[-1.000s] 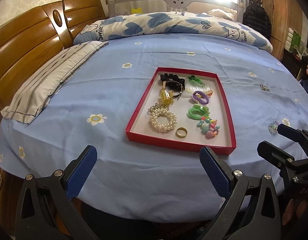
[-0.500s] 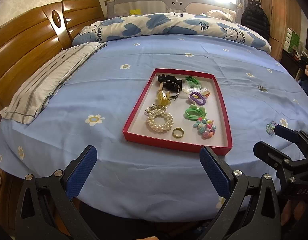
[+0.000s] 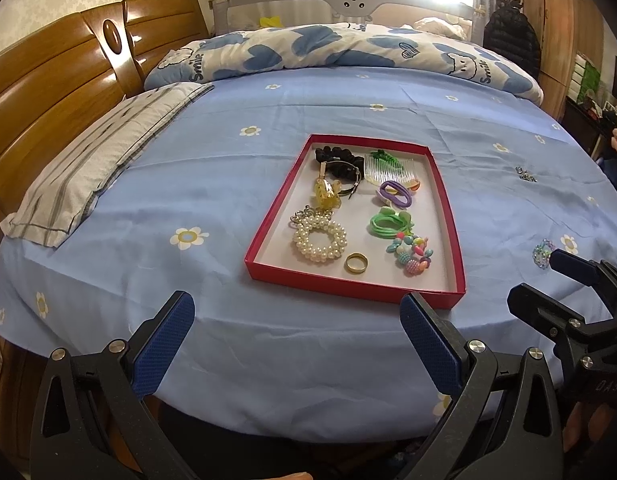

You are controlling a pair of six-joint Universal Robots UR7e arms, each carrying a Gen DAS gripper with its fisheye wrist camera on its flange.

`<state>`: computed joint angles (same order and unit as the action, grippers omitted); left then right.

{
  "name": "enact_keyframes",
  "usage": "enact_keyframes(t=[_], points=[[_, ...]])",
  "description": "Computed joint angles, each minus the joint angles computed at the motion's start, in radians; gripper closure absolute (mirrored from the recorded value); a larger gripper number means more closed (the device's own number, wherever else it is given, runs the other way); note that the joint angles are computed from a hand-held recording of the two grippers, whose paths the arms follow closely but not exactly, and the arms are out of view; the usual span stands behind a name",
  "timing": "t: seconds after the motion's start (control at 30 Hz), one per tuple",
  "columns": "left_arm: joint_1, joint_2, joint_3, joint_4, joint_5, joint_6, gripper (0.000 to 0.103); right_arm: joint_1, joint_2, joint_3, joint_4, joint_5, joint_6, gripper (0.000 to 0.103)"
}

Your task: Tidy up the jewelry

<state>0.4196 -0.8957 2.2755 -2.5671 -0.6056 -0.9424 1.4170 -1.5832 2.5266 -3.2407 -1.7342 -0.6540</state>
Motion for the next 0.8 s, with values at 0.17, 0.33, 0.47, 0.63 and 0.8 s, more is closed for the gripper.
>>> enact_keyframes(t=[0.17,0.33,0.47,0.63,0.8], points=[[0.000,0.000,0.000,-0.001,0.000,0.000,0.000,-0.002,-0.005,0.000,0.007,0.003,-0.002,0.000],[0.000,0.002,0.001,-0.004,0.000,-0.001,0.000,-0.003,-0.007,-0.001,0.006,0.003,-0.004,0.000],[0.001,0.001,0.000,-0.003,-0.001,-0.001,0.000,-0.004,-0.010,0.001,-0.002,0.009,-0.005,0.000],[0.003,0.004,0.004,-0.012,-0.003,0.003,0.000,-0.005,-0.011,0.002,-0.004,0.012,-0.005,0.000],[0.005,0.005,0.002,-0.013,-0.003,0.005,0.000,-0.004,-0.011,0.002,-0.004,0.012,-0.005,0.000]])
